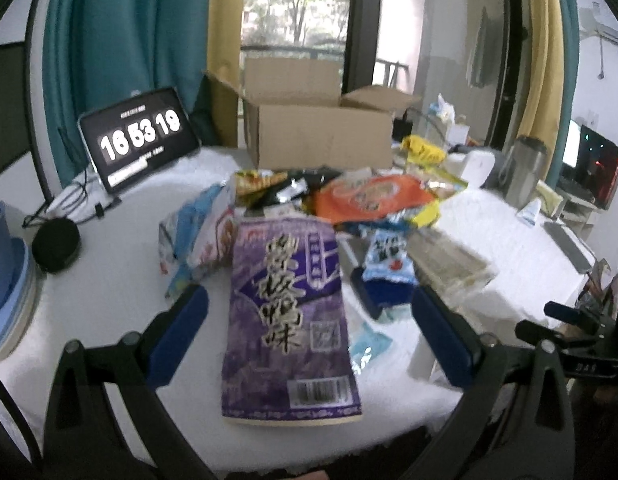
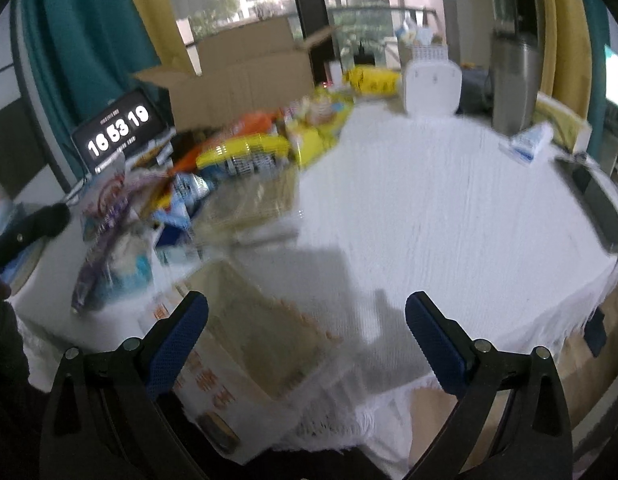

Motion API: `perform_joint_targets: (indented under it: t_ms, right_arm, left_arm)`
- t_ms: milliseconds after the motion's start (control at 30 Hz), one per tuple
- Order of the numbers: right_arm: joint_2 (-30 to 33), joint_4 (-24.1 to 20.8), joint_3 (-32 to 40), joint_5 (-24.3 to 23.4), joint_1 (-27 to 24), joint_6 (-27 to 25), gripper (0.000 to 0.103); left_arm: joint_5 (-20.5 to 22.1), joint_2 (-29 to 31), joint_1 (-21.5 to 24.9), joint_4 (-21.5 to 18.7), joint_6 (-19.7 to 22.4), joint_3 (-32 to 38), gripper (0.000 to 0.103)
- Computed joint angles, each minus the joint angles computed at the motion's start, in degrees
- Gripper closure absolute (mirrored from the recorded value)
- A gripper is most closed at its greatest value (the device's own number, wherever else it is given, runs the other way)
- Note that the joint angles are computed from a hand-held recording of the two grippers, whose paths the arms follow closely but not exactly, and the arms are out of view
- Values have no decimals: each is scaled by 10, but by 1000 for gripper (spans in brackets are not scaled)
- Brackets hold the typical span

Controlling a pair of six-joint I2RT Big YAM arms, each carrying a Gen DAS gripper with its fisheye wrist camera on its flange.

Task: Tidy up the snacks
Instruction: 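Grasp the purple duck-flavour bag with the left tool while the right tool grasps a clear bread bag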

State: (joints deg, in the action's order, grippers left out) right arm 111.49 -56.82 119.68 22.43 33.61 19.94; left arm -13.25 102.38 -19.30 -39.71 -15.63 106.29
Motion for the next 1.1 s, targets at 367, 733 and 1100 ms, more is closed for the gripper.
perform_joint_targets:
  t_ms: [367, 733, 1100]
  right_arm:
    - [30, -13, 19, -34, 7, -28, 6]
    - [79, -9, 88, -12, 25, -114, 53]
    - [96, 10, 130, -15, 7, -160, 78]
  left_arm:
    - [14, 30, 8, -46, -13, 29, 1]
    - [16, 63, 23, -92, -24, 67, 1]
    - [47, 133, 35, -162, -27, 172, 1]
